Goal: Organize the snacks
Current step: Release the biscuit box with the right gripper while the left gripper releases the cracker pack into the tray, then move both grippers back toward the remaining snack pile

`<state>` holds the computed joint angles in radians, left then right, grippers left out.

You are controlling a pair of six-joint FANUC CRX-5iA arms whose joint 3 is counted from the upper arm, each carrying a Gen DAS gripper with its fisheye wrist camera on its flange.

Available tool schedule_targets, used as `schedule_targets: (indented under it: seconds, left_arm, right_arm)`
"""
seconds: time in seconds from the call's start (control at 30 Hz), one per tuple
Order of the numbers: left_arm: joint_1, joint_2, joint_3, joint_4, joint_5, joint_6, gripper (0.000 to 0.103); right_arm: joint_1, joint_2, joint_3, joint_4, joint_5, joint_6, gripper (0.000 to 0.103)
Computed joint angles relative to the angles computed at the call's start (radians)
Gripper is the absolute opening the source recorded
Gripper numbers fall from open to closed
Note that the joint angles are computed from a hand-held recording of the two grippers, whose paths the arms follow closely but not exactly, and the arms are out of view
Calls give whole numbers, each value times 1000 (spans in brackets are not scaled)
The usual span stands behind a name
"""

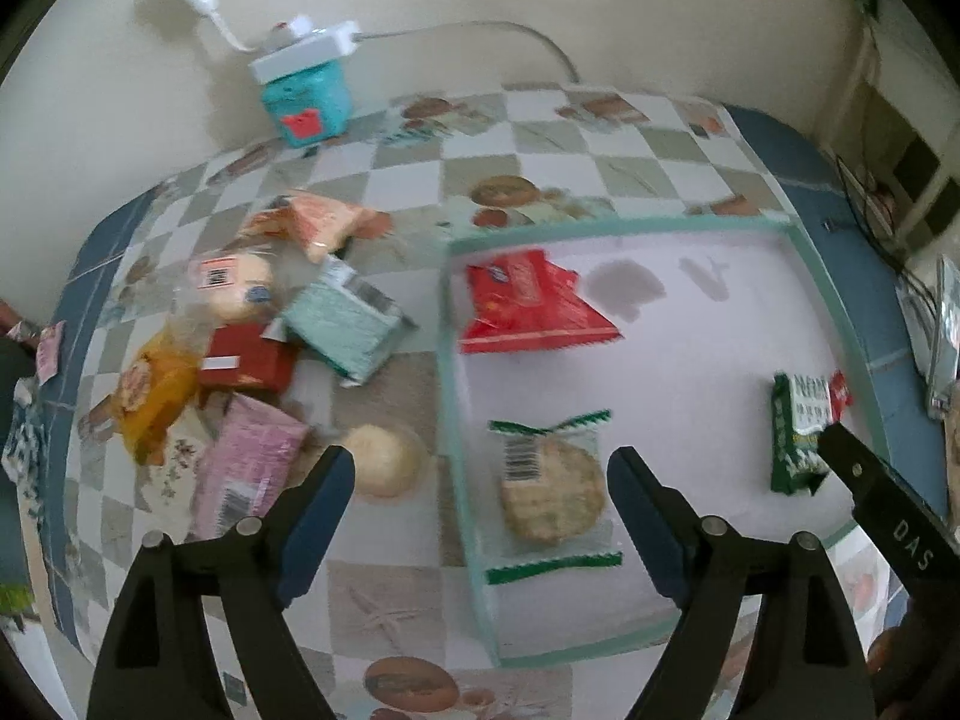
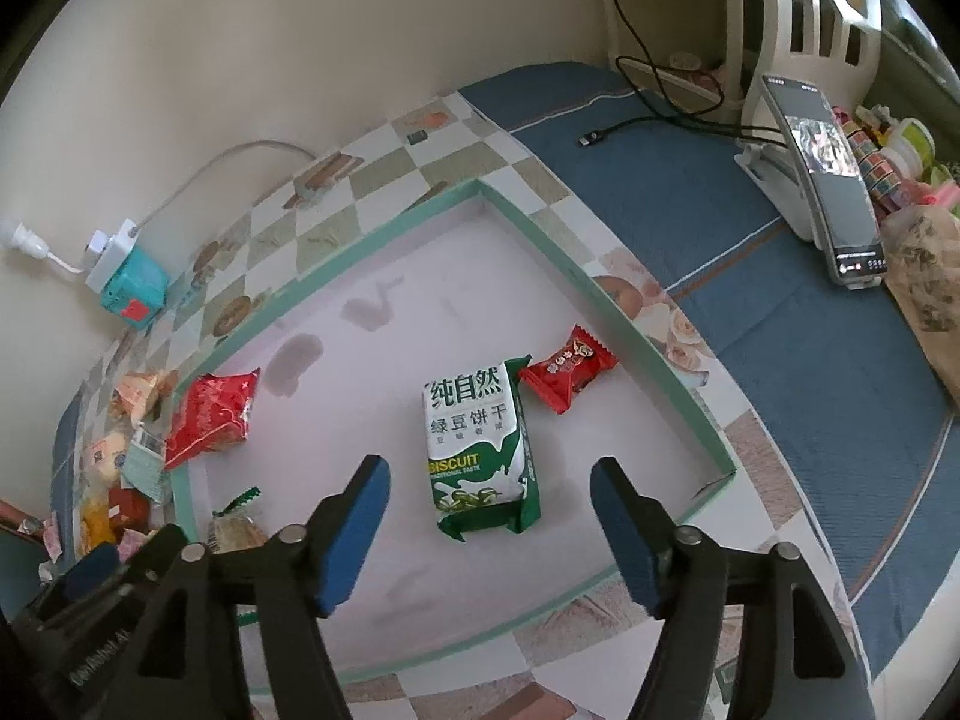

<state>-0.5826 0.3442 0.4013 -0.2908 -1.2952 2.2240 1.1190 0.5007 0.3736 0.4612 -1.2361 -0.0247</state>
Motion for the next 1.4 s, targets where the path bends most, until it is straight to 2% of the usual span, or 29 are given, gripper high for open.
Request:
schedule_targets:
  seconds: [0.07, 0.1, 0.23, 0.3, 0.53, 0.67, 0.93, 1.13, 1.4]
  left_arm:
    - [9, -21, -18, -16, 3, 33, 96]
    - [14, -40, -37, -33, 16, 59, 97]
    - [51, -109, -106, -78, 30, 158, 97]
    - [79, -144, -141, -91, 25, 209, 97]
    - [153, -237, -226, -161, -52, 339, 97]
    - [189, -285, -276, -181, -84, 388, 97]
    - [286, -389, -398, -123, -29, 421, 97]
    - [360, -436, -473, -68, 15, 397, 97]
    - [482, -503, -604, 51, 120, 339, 97]
  right_arm:
    - [2, 6, 13, 0, -5, 13, 84]
    - [3, 10, 20, 1, -6, 21, 88]
    - [6, 21, 37, -6, 11, 46, 92]
    - [11, 37, 61, -5, 2, 62, 101]
    - [29, 86, 134, -6, 38, 139, 103]
    - [40, 130, 207, -20, 24, 195, 103]
    - [60, 217, 347, -44, -40, 279, 103]
    - [75, 269, 421, -15, -71, 272, 103]
    - [95, 358, 564, 26, -75, 286, 103]
